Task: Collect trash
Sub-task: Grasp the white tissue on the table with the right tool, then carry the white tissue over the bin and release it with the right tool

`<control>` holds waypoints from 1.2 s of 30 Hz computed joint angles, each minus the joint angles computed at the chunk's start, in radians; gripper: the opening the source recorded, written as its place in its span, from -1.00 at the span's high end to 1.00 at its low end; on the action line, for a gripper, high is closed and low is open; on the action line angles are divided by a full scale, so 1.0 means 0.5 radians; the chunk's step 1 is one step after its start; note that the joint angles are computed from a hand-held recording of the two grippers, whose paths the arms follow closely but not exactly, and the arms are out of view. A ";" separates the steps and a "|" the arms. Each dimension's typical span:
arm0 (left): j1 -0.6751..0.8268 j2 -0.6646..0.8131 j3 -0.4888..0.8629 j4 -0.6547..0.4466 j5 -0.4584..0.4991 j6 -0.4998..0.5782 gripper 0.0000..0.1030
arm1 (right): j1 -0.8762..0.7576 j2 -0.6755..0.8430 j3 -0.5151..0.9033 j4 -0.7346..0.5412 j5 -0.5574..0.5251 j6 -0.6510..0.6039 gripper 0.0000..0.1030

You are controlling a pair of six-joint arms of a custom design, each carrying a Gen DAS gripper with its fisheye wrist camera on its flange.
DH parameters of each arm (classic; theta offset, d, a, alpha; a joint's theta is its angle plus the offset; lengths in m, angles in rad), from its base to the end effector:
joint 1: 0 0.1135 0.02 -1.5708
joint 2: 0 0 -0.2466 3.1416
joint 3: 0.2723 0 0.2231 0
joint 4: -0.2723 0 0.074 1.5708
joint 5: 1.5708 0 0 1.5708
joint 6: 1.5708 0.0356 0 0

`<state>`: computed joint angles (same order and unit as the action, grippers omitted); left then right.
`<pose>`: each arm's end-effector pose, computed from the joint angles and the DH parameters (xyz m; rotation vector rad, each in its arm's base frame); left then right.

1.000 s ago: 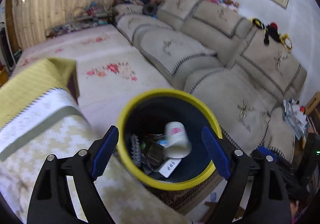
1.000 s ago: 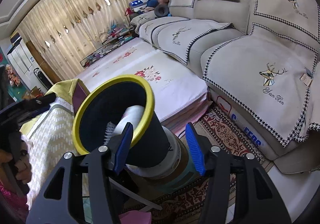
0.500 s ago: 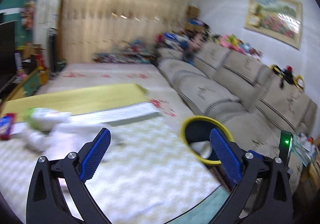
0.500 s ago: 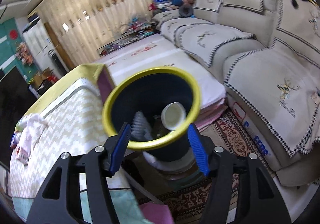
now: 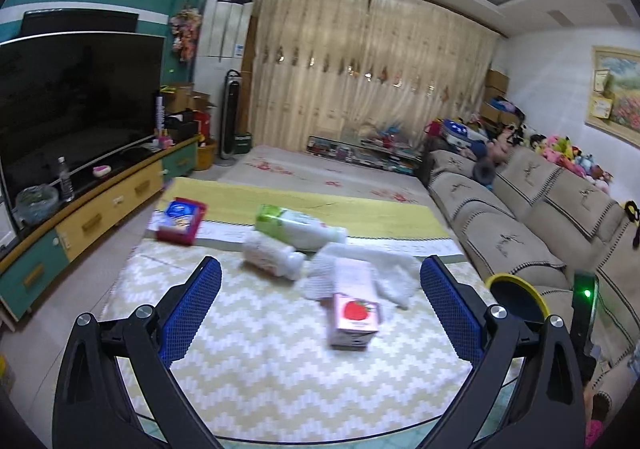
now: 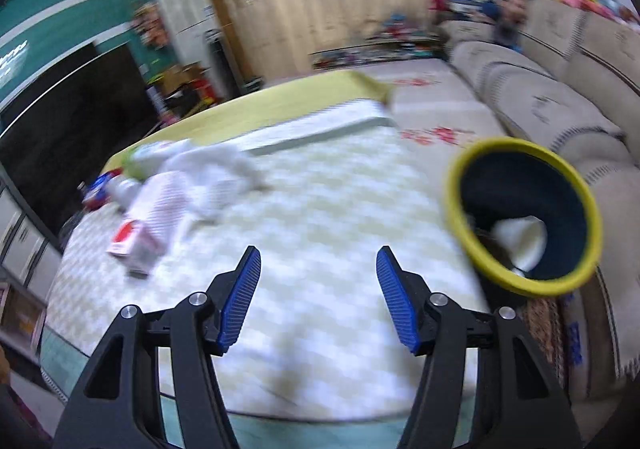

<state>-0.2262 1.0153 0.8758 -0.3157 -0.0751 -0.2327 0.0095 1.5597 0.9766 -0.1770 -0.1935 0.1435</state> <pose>0.2047 -0.0444 0.3044 -0.0542 2.0305 -0.2139 0.3085 0.0098 0.2168 0.0592 2.3319 0.3020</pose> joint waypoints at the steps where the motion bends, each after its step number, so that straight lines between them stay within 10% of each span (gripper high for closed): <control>1: 0.043 -0.010 -0.014 -0.002 0.034 0.016 -0.90 | 0.070 0.071 0.096 -0.025 -0.013 0.006 -0.11; 16: 0.393 0.052 -0.135 0.090 0.355 0.033 -0.90 | 0.453 1.156 1.536 -0.705 0.268 -0.114 -0.11; 19: 0.398 0.066 -0.146 0.100 0.367 0.036 -0.90 | 0.467 1.224 1.594 -0.731 0.290 -0.111 -0.05; 27: 0.376 0.141 -0.155 0.140 0.381 0.018 -0.90 | 0.440 1.326 1.725 -0.774 0.214 -0.076 0.89; 36: 0.316 0.140 -0.169 0.151 0.339 0.011 -0.90 | 0.392 1.142 1.765 -0.769 0.086 -0.057 0.93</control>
